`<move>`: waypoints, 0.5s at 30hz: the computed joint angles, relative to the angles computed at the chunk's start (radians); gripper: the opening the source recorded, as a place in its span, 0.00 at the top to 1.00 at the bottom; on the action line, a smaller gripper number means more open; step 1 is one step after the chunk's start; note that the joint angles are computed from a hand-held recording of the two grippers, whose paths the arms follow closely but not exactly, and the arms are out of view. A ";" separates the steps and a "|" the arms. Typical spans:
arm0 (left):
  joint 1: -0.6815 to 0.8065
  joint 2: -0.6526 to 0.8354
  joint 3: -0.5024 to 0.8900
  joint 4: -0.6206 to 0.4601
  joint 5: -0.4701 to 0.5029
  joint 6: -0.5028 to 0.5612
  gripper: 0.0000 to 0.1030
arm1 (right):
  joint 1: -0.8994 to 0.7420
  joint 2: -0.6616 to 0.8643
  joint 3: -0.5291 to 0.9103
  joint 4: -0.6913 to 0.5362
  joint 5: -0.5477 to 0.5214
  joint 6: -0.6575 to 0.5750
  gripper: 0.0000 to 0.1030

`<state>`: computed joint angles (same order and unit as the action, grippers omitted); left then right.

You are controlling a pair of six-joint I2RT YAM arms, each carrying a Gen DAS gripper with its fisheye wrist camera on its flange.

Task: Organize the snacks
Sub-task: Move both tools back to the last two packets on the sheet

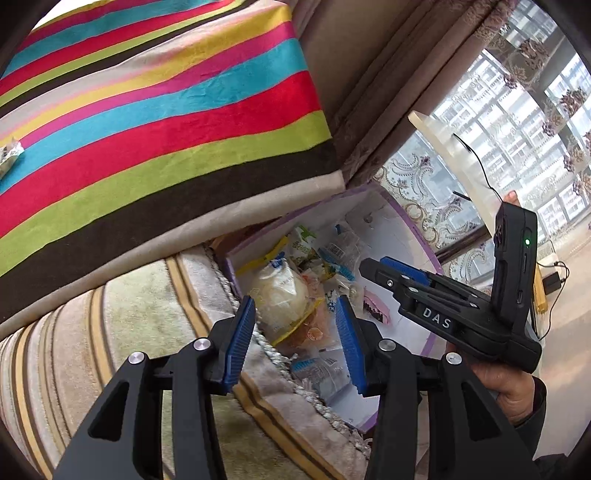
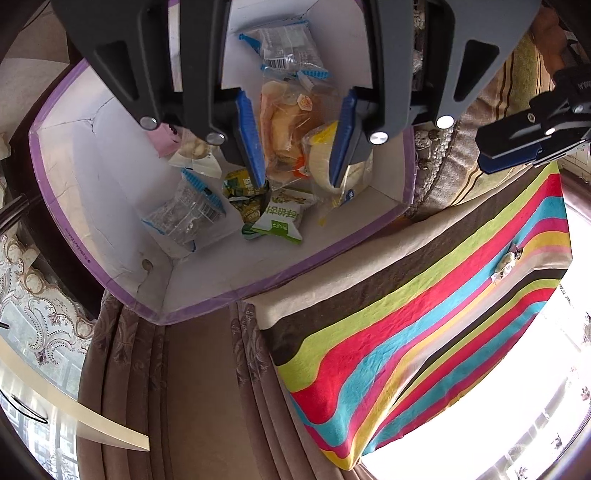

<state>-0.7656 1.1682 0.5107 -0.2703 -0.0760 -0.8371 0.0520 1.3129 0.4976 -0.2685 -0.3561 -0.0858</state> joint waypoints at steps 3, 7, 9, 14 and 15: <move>0.099 -0.124 -0.059 -0.046 0.009 0.007 0.58 | 0.080 0.011 0.028 0.002 0.023 0.037 0.59; 0.330 -0.321 -0.137 -0.150 0.066 0.071 0.58 | 0.202 0.034 0.071 0.011 0.063 0.096 0.56; 0.497 -0.400 -0.164 -0.200 0.130 0.138 0.58 | 0.263 0.049 0.097 0.014 0.084 0.125 0.54; 1.012 -0.461 -0.181 -0.285 0.316 0.408 0.58 | 0.405 0.097 0.165 0.032 0.132 0.194 0.45; 1.116 -0.436 -0.171 -0.283 0.346 0.464 0.58 | 0.429 0.110 0.182 0.032 0.141 0.205 0.43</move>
